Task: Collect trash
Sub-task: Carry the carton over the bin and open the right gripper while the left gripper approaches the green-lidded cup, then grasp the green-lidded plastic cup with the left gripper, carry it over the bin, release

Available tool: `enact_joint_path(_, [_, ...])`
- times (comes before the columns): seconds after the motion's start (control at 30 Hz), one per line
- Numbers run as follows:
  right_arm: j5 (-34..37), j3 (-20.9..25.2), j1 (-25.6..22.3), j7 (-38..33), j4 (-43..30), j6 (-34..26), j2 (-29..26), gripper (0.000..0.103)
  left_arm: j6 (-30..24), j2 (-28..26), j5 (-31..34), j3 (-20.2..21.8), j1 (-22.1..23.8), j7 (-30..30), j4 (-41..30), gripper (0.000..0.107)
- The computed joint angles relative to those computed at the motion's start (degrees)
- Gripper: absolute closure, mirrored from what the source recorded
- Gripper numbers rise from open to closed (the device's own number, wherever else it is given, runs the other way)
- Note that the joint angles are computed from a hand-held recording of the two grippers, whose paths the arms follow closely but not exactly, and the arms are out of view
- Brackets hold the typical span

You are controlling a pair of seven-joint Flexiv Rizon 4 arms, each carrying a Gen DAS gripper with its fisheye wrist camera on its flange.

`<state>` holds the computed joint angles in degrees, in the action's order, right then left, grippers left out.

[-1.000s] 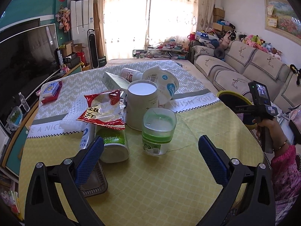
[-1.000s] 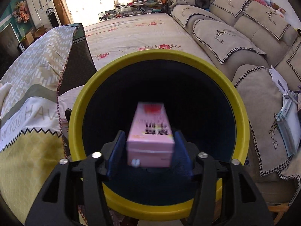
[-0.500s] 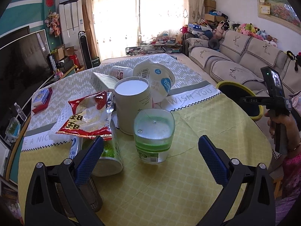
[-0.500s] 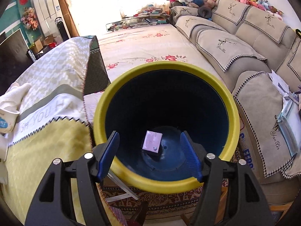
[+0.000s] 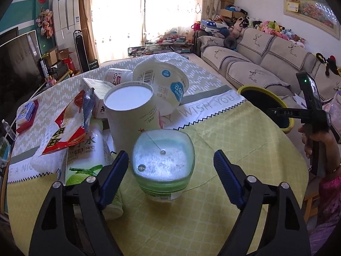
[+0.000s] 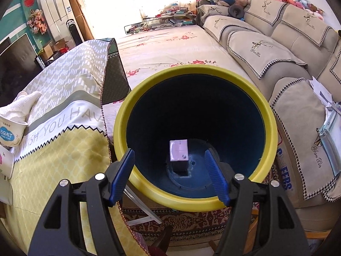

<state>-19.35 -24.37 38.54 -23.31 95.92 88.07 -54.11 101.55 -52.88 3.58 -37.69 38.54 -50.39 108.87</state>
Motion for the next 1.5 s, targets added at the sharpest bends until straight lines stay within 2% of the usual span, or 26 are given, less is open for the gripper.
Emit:
enact_joint_path(0.1, [0.1, 0.3, -0.1, -0.2, -0.2, 0.2, -0.2, 0.038, -0.3, -0.4, -0.1, 0.5, -0.7, 0.4, -0.6, 0.041])
enact_joint_path(0.2, [0.2, 0.8, -0.5, -0.5, -0.5, 0.2, -0.3, 0.038, 1.3, 0.2, -0.6, 3.0, -2.8, -0.6, -1.1, 0.057])
enact_joint_path(0.3, [0.4, 1.1, -0.7, -0.7, -0.5, 0.6, -0.3, 0.038, -0.7, 0.3, -0.6, 1.4, -1.3, -0.6, -0.7, 0.057])
enact_joint_path(0.4, [0.9, 0.9, -0.5, -0.8, 0.0, 1.3, -0.3, 0.038, -0.3, 0.9, -0.4, 1.0, -0.8, -0.3, 0.4, 0.057])
enact_joint_path(0.7, [4.6, -2.6, 2.8, -1.6, 3.6, 5.5, 0.7, 0.038, -2.7, 1.2, 1.7, -8.2, 5.5, 2.3, 4.8, 0.057])
enact_joint_path(0.8, [7.4, -5.7, 5.5, -2.0, 5.9, 7.7, 1.1, 0.038, -5.2, 0.4, 0.8, -10.5, 4.8, 4.4, 3.8, 0.057])
enact_joint_path(1.0, [15.1, -14.4, 13.3, -3.3, 12.1, 10.9, 1.4, 0.035, -10.1, -1.7, -3.1, -12.3, -2.2, 10.1, -1.8, 0.057])
enact_joint_path(1.17, [22.3, -18.4, 16.6, -4.6, 16.3, 13.5, 1.0, 0.035, -16.4, -2.7, -7.8, -10.6, -11.2, 13.7, -8.8, 0.057])
enact_joint_path(1.23, [24.6, -18.5, 16.6, -5.3, 17.4, 14.5, 1.2, 0.035, -18.9, -3.3, -9.8, -8.0, -16.3, 14.3, -12.9, 0.057])
enact_joint_path(1.37, [28.1, -18.1, 16.0, -6.8, 19.1, 16.0, 1.7, 0.035, -23.8, -4.7, -12.9, 1.7, -28.5, 13.3, -23.2, 0.057])
enact_joint_path(1.5, [30.4, -18.1, 15.7, -7.8, 20.1, 16.5, 2.0, 0.035, -27.5, -7.9, -15.8, 9.3, -37.2, 11.5, -32.9, 0.057])
